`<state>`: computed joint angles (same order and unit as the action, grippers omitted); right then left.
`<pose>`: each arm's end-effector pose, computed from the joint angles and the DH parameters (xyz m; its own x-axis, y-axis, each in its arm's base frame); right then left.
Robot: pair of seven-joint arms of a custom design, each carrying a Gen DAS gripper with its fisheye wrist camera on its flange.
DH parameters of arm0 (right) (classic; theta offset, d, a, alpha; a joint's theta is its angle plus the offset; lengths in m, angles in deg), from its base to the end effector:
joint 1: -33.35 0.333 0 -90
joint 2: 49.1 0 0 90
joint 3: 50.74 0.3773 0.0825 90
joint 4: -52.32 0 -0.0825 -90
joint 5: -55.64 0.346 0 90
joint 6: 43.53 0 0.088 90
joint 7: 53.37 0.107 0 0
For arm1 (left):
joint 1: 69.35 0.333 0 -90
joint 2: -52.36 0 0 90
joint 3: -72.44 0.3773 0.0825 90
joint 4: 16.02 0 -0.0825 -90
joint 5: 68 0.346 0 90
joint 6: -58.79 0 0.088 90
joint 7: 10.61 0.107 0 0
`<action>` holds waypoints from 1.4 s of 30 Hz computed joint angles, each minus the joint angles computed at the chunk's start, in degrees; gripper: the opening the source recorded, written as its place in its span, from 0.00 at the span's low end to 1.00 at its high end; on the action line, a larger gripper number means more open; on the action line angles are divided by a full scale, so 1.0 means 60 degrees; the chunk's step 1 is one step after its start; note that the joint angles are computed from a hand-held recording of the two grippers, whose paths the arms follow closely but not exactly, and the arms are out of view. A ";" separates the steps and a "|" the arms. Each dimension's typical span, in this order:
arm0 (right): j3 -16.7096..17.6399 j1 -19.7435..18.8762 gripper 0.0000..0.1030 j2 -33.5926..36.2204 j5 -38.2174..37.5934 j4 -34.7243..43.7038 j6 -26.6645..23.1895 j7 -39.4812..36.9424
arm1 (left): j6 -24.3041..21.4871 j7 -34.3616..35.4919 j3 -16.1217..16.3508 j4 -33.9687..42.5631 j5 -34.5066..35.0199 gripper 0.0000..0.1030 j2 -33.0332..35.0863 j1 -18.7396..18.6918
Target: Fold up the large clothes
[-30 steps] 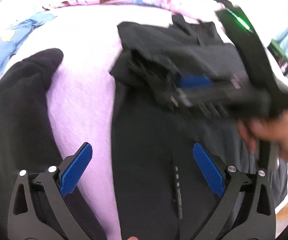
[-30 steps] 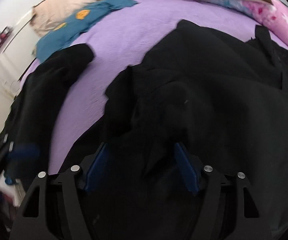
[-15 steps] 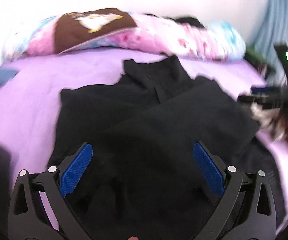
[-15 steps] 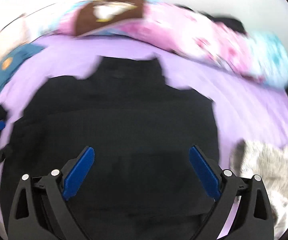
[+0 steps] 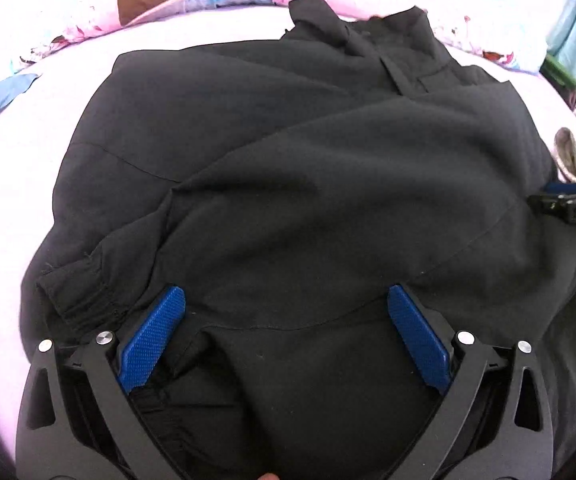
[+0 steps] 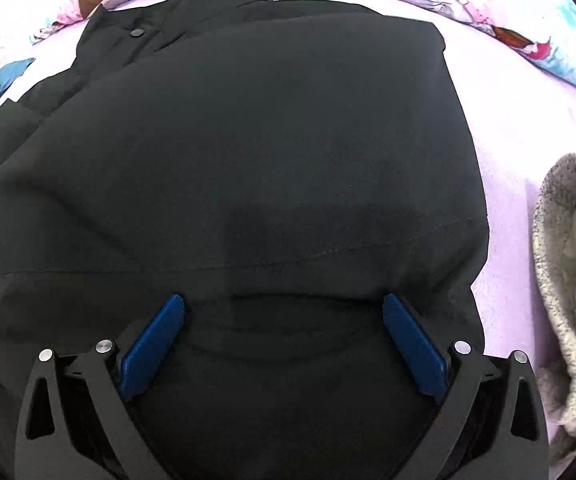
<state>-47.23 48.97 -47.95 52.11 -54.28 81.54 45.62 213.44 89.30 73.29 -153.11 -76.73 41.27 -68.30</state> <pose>0.5305 0.1812 0.6058 0.2015 -0.9794 0.0103 -0.9331 -0.1952 -0.3021 0.4647 0.0210 0.5304 -0.0293 -0.9987 0.0427 -0.8744 0.0049 -0.4852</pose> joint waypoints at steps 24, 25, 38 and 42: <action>-0.0115 -0.3103 0.94 -0.8214 0.1135 -0.3970 -0.5894 -0.0523 | -0.9305 -0.1309 0.1842 -0.1699 0.1017 0.94 -0.7326 0.0947; -0.0083 -0.3133 0.94 -0.8283 0.1161 -0.4009 -0.5971 -0.0555 | -0.9556 -0.1307 0.1893 -0.1762 0.1096 0.94 -0.7501 0.0888; 0.0133 -0.3261 0.94 -0.9181 0.1623 -0.4640 -0.6881 -0.0649 | -1.0863 -0.1338 0.2269 -0.2281 0.1295 0.94 -0.8403 0.0450; 0.0141 -0.3334 0.94 -0.9287 0.1641 -0.4670 -0.7009 -0.0677 | -1.0932 -0.1366 0.2312 -0.2292 0.1463 0.94 -0.8443 0.0449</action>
<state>-46.39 28.97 -103.68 61.95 -82.30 39.49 41.56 147.84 81.10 87.16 -166.86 -67.94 -9.39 -65.61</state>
